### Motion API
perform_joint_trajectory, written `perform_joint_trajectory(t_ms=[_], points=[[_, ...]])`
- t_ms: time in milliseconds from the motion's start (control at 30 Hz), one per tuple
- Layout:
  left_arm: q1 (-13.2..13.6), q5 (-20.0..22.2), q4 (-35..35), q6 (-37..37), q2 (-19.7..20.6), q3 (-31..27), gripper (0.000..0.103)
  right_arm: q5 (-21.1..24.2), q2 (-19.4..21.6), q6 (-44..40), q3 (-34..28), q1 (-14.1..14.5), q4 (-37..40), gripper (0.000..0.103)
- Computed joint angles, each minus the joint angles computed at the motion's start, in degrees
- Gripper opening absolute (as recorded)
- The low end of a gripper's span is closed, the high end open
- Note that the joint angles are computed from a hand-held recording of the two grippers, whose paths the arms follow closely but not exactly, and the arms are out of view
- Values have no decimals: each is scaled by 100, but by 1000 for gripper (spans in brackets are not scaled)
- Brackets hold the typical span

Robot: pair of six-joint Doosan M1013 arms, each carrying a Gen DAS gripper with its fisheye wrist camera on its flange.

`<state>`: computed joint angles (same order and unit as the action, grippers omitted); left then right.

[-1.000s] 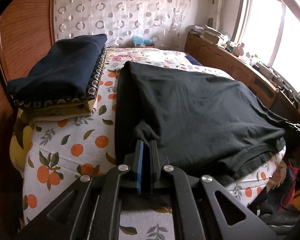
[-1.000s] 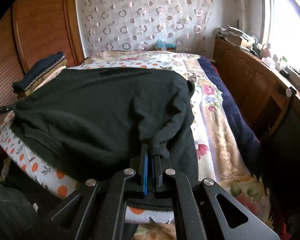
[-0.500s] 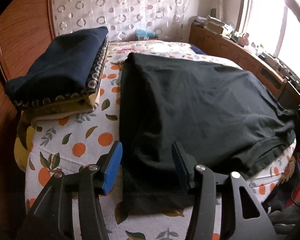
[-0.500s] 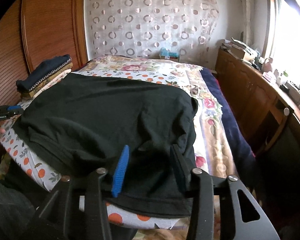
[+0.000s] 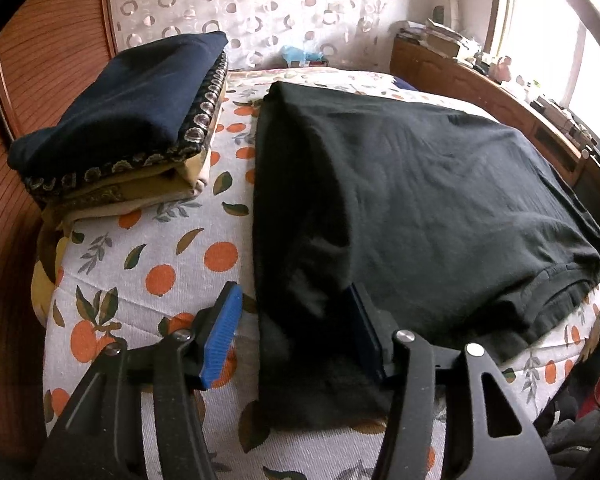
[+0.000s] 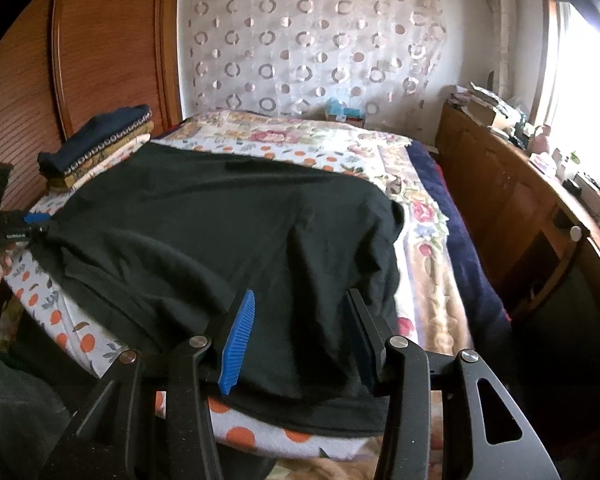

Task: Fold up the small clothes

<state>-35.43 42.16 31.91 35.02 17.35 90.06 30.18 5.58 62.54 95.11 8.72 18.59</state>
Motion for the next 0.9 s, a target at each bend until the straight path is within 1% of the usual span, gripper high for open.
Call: perform_joint_trajectory(t_ms=[67, 200, 333, 467, 533, 600, 700, 833, 900], points=[[-7, -17, 53, -37, 8, -2, 59, 102, 124, 39, -74, 52, 4, 48], [-1, -135, 144, -180, -10, 52, 59, 272, 375, 34, -229, 163, -12, 49], [20, -212, 120, -272, -36, 85, 59, 388, 586, 236, -348, 247, -234, 49], [22, -222, 100, -325, -56, 104, 59, 206, 599, 194, -306, 244, -29, 52], [-7, -189, 193, -388, -45, 99, 59, 23, 572, 204, -219, 267, -68, 57], [-21, -188, 263, -459, -37, 100, 59, -112, 534, 37, -122, 227, 151, 59], [5, -356, 175, -500, -70, 146, 59, -358, 474, -190, 50, 205, 400, 64], [1, -391, 116, -404, -61, 134, 59, -621, 430, -421, 220, 210, 640, 68], [-21, -351, 188, -406, -51, 127, 54, -693, 405, -443, 276, 220, 683, 69]])
